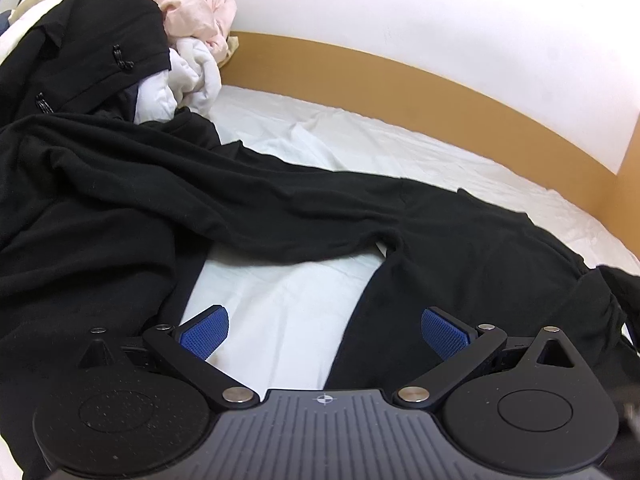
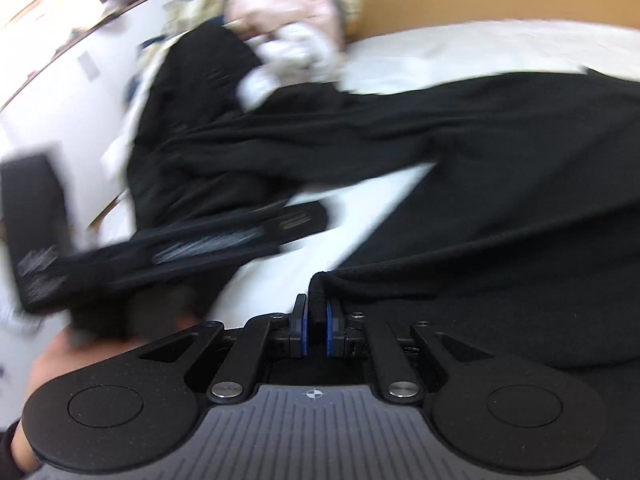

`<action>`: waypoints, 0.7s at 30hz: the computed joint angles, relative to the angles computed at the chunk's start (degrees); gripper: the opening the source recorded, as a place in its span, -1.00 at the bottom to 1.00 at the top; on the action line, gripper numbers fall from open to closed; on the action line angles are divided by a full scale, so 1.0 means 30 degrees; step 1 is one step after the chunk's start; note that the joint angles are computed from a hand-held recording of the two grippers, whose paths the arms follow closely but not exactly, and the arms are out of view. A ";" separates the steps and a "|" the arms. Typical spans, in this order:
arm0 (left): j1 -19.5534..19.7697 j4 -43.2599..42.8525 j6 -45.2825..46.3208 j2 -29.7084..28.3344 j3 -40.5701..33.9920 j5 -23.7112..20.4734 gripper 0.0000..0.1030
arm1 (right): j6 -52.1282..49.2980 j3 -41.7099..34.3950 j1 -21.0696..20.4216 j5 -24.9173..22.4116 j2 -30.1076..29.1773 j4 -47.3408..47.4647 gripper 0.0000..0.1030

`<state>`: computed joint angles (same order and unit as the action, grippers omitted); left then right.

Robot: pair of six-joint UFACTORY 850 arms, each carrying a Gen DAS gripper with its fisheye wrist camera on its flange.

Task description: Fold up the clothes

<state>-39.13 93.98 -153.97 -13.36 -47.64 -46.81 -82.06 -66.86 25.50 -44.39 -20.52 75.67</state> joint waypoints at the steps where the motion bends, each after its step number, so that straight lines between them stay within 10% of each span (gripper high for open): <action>1: 0.0025 -0.0109 -0.0077 -0.0020 -0.0031 -0.0071 0.99 | 0.0190 -0.0091 0.0052 -0.0163 -0.0085 -0.0408 -0.76; 4: 0.0162 -0.0494 0.0149 -0.0050 -0.0084 0.0330 0.99 | 0.0299 -0.0167 -0.0080 -0.0742 -0.0190 -0.0920 -0.12; 8: 0.0294 0.0854 0.0411 0.0173 0.0281 0.1515 0.99 | -0.2059 0.0747 -0.2250 -0.1109 0.0700 0.1990 -0.11; 15: 0.0069 0.8009 -0.3329 0.0193 0.1046 0.1504 0.99 | -0.3135 -0.0577 -0.6217 0.7027 0.0433 0.6445 -0.12; 21: -0.0363 0.4552 0.3960 -0.2323 -0.2013 0.2753 0.99 | 0.0329 -0.2901 -0.6592 0.7545 -0.1553 0.3966 -0.13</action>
